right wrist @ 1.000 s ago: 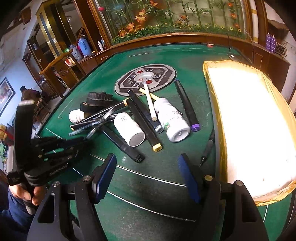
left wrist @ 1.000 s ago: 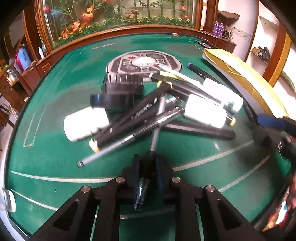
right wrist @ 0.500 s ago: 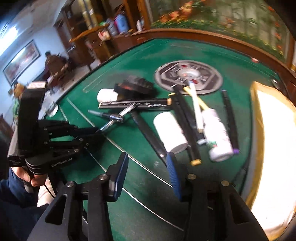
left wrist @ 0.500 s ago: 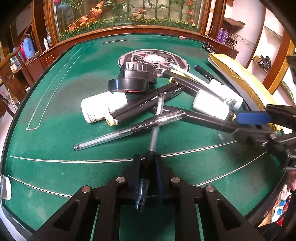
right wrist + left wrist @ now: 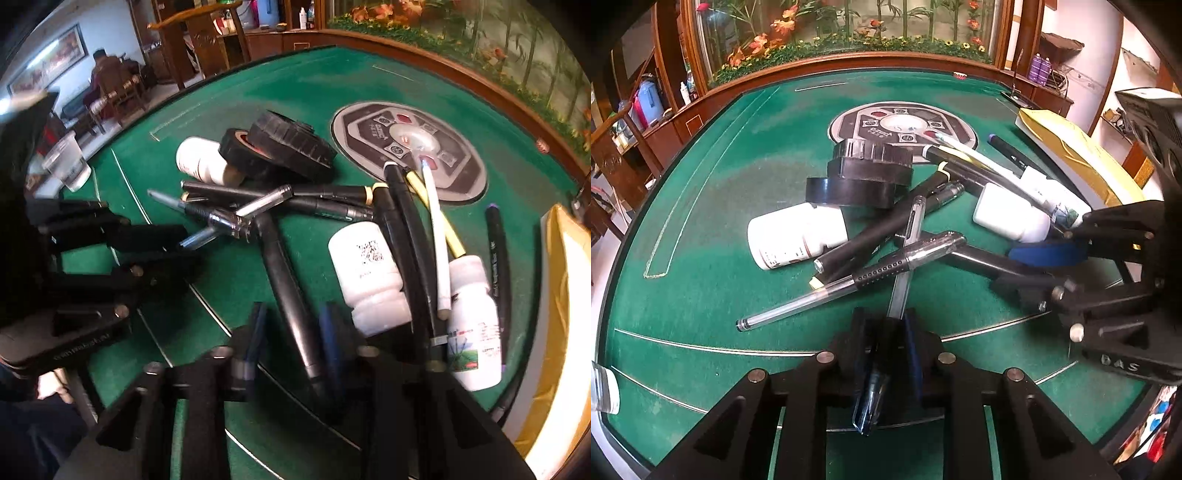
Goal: Organize rigid objects
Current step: 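Grasp a clear ballpoint pen with the left tool while the right tool grasps a black marker, then carry both pens into the white tray and open both tools to release them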
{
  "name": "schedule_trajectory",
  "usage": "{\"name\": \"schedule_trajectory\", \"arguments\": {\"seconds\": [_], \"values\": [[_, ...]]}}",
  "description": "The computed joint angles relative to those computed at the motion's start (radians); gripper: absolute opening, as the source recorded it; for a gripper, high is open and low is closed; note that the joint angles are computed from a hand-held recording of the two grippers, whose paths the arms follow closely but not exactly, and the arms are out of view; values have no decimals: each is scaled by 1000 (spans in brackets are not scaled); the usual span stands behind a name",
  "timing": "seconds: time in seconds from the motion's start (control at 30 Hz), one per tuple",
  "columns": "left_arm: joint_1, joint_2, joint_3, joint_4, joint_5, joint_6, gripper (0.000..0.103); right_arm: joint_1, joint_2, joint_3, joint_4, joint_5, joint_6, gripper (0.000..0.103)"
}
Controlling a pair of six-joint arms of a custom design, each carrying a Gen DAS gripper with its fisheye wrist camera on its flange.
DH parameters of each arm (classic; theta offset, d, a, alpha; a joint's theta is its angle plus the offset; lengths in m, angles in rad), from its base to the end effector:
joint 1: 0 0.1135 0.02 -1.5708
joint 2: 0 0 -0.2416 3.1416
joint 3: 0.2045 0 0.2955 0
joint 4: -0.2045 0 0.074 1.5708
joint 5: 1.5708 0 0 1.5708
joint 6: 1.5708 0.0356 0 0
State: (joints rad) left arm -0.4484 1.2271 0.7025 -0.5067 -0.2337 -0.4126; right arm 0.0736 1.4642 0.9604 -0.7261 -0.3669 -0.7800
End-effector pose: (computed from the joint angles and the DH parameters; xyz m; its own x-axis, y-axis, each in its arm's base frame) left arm 0.2513 -0.1117 0.1548 -0.8344 -0.0315 -0.5503 -0.0219 0.9995 -0.0240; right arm 0.3107 0.0357 0.1655 -0.5358 -0.6978 -0.4754 -0.7948 0.6068 0.0052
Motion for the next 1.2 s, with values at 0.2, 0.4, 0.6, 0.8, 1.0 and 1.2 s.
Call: {"name": "schedule_trajectory", "arguments": {"seconds": [0.2,0.4,0.6,0.8,1.0,1.2], "values": [[35,-125,-71,7,181,-19,10,-72,-64,-52,-40,-76,34,14],[-24,-158,-73,15,181,-28,10,-211,-82,-51,-121,-215,23,14],[-95,-152,-34,12,159,-50,10,-327,-66,-22,-195,-318,-15,14],[-147,-84,50,-5,115,-80,10,-414,-23,33,-247,-406,-32,14],[-207,46,192,-10,94,-97,10,-535,77,145,-307,-492,-51,14],[-258,229,394,-17,98,-101,10,-641,189,273,-311,-528,-12,14]]}}
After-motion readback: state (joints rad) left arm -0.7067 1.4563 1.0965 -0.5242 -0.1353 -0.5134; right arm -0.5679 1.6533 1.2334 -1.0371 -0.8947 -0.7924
